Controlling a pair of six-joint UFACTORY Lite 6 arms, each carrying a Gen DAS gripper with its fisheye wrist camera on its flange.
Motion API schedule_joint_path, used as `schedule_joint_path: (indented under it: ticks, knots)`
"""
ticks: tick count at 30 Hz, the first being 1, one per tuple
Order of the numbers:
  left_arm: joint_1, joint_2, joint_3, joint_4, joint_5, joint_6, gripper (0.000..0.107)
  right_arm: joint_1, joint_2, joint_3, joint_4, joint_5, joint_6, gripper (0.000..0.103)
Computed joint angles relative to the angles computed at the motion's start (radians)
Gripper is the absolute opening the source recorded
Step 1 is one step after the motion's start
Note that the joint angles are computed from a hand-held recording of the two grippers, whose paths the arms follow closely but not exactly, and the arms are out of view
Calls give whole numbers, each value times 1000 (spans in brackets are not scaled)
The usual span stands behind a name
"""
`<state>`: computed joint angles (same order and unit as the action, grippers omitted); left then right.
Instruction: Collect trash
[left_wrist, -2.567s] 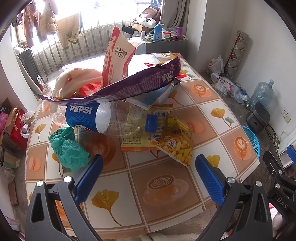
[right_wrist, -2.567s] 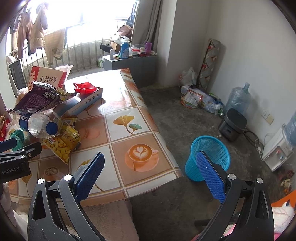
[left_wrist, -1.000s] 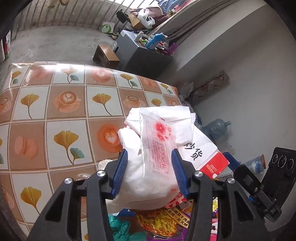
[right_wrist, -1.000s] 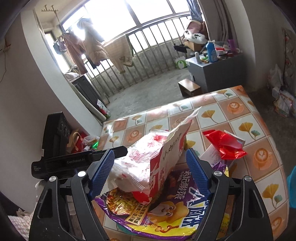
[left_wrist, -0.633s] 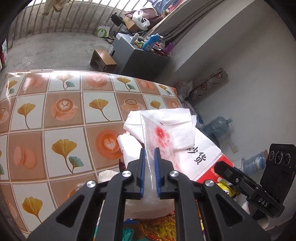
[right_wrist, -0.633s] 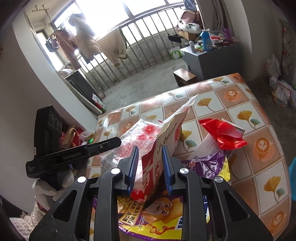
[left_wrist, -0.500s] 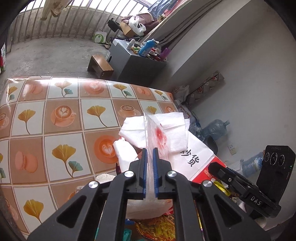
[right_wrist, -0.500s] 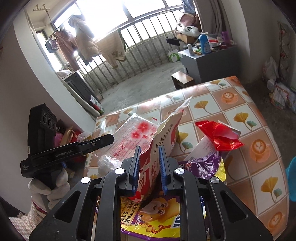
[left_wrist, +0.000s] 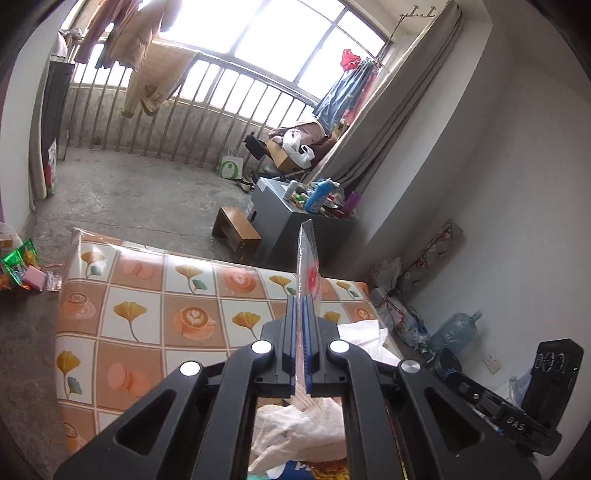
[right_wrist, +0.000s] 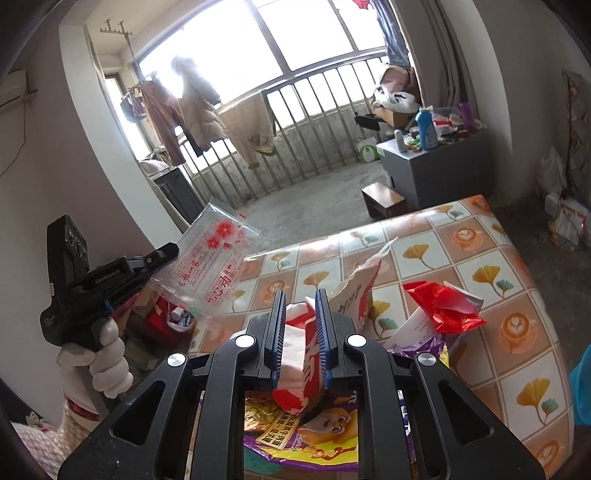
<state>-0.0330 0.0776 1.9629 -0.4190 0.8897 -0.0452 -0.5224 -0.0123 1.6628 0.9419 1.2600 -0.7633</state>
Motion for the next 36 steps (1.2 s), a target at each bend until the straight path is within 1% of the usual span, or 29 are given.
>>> schedule_joint_path:
  ticks: [2, 5, 7, 8, 10, 13, 15, 17, 18, 20, 21, 22, 23, 25, 31, 36]
  knots:
    - [-12, -38, -72, 94, -22, -37, 2, 36, -8, -2, 14, 25, -22, 20]
    - [-11, -82, -197, 133, -27, -45, 2, 151, -19, -34, -40, 9, -29, 24]
    - [9, -111, -282, 104, -31, -24, 2, 245, -13, -46, -116, -25, -6, 33]
    - [18, -123, -315, 84, -33, -12, 2, 290, -8, -48, -149, -46, 8, 34]
    - [29, -152, -377, 55, -50, 9, 2, 369, 13, -41, -229, -86, 47, 47]
    - [46, -173, -427, 1, -56, 40, 2, 451, 30, -53, -323, -151, 86, 49]
    - [59, -164, -427, -29, -40, 51, 2, 477, 49, -55, -361, -182, 108, 49]
    - [53, -154, -416, -25, -24, 36, 2, 488, 74, -52, -389, -200, 132, 49]
    - [50, -153, -417, -19, -21, 30, 2, 498, 80, -57, -406, -208, 154, 47]
    - [44, -154, -415, -2, -18, 16, 2, 494, 87, -68, -409, -214, 166, 36]
    - [44, -154, -413, 4, -18, 11, 2, 488, 88, -73, -408, -215, 165, 25]
    - [41, -154, -410, 11, -17, 3, 2, 481, 83, -80, -397, -212, 164, 18]
    - [38, -161, -413, 22, -19, -8, 2, 467, 74, -90, -374, -204, 153, 17]
    - [37, -165, -403, 45, -19, -28, 2, 438, 62, -96, -332, -187, 125, 6]
    - [37, -164, -335, 116, -1, -90, 2, 367, 60, -67, -209, -155, 57, 0]
    - [24, -156, -272, 183, 15, -140, 2, 264, 22, -62, -19, -88, -62, 0]
